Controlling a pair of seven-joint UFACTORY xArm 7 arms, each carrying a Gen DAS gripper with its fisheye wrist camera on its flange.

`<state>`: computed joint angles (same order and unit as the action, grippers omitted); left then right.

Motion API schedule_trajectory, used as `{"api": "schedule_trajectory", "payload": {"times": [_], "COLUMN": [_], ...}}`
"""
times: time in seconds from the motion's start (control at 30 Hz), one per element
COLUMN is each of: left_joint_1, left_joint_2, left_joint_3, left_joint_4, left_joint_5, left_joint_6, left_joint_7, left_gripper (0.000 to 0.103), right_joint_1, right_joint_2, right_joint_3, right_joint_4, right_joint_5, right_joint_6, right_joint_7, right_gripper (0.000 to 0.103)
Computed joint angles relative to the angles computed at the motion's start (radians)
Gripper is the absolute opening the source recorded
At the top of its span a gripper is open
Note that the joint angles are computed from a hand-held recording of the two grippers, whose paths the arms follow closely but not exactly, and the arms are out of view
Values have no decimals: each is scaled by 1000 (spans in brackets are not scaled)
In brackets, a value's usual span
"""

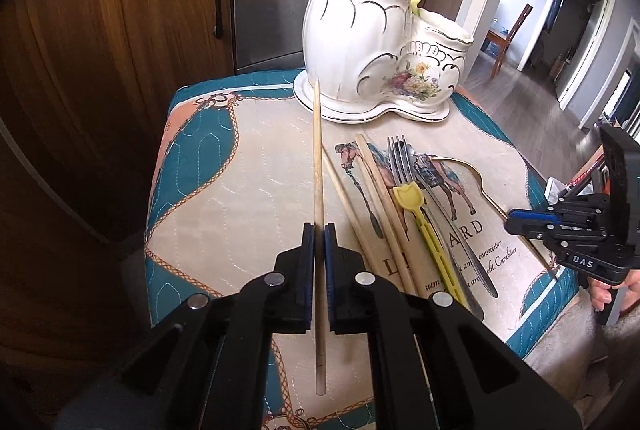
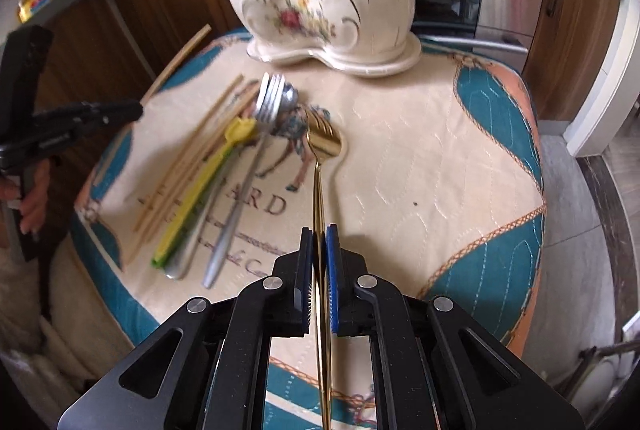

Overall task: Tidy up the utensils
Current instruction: 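Lift the chopstick with left tool while right tool lifts the gold fork toward the holder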

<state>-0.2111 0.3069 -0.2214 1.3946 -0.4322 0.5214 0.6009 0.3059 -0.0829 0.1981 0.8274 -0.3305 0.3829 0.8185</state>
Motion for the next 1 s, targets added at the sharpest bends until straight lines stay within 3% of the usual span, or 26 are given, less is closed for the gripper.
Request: {"api": "schedule_trajectory", "payload": {"times": [0.13, 0.3, 0.4, 0.5, 0.73, 1.0], "left_joint_1": [6, 9, 6, 4, 13, 22], "left_joint_2": [-12, -15, -12, -9, -32, -83], "left_joint_3": [-7, -10, -8, -5, -17, -28], "left_joint_4": [-13, -13, -10, -10, -27, -48], "left_joint_5": [-18, -42, -45, -41, -78, -200], "left_joint_6": [-4, 3, 7, 10, -4, 8], "left_joint_7": [22, 44, 47, 46, 89, 209], "left_gripper": [5, 5, 5, 5, 5, 5], "right_joint_1": [24, 36, 36, 33, 12, -58], "right_joint_2": [18, 16, 5, 0, -53, -132], "right_joint_3": [-10, -6, -3, 3, 12, 67], "right_joint_4": [68, 91, 65, 47, -29, -95], "right_joint_5": [121, 140, 124, 81, -3, -101], "right_joint_6": [140, 222, 194, 163, 35, -99], "right_joint_7": [-143, -193, -169, -125, -1, 114], "right_gripper": [11, 18, 17, 8, 8, 8]}}
